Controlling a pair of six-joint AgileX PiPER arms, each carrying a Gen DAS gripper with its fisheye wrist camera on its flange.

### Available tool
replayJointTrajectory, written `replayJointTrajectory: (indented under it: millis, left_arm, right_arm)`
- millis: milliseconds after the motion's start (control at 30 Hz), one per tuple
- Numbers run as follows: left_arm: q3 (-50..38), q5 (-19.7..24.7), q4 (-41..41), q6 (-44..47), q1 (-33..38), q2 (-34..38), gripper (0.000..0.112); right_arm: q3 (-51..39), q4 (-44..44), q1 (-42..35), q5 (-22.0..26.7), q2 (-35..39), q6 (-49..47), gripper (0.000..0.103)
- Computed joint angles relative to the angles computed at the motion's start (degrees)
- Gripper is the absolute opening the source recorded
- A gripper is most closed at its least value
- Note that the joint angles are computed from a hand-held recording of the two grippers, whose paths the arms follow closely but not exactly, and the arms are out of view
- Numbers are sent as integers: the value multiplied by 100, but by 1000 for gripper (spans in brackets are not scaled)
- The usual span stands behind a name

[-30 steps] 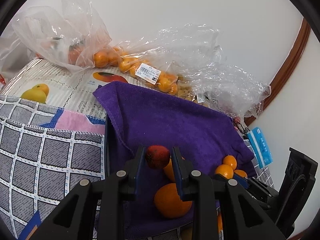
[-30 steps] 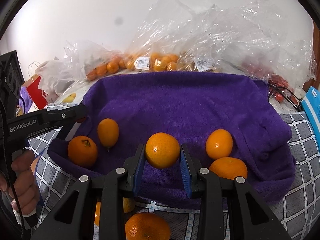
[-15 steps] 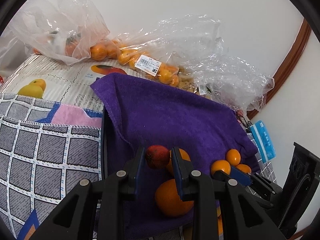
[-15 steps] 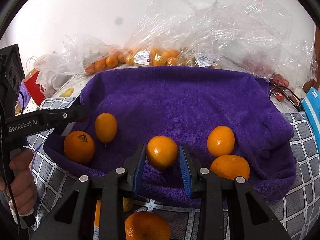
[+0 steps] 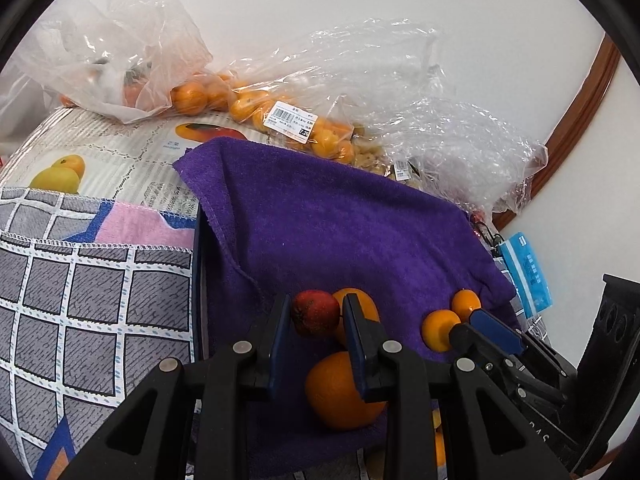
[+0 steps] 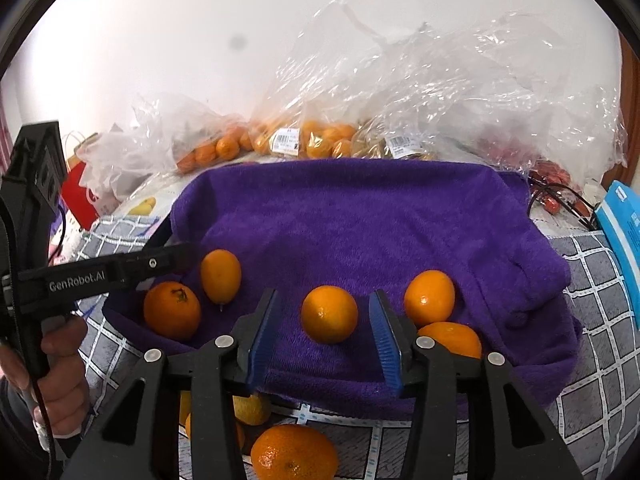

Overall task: Organize fruits
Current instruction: 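Lower both tools onto the towel and open them, releasing the red fruit and mandarin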

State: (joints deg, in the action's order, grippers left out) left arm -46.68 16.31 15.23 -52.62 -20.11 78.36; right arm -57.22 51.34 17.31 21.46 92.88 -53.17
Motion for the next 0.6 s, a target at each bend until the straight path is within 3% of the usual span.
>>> replayJointTrajectory:
  millis: [233,367,500,600]
  left_arm:
    - [-41,59,166,-136,-74,19,27]
    - [-30,-13,-129,193,-55,-2,31]
    - [-41,-25,-388,495,-56,-7,36]
    - [-50,-27,-215,360,-112,-25,47]
  right_arm:
    - [57,128,-4,-149,3,-5,47]
    - [83,142,19,-303,23,55,47]
    - [81,-17,35,-428,42,263,48]
    - [67,-193,42,-483,61,445,48]
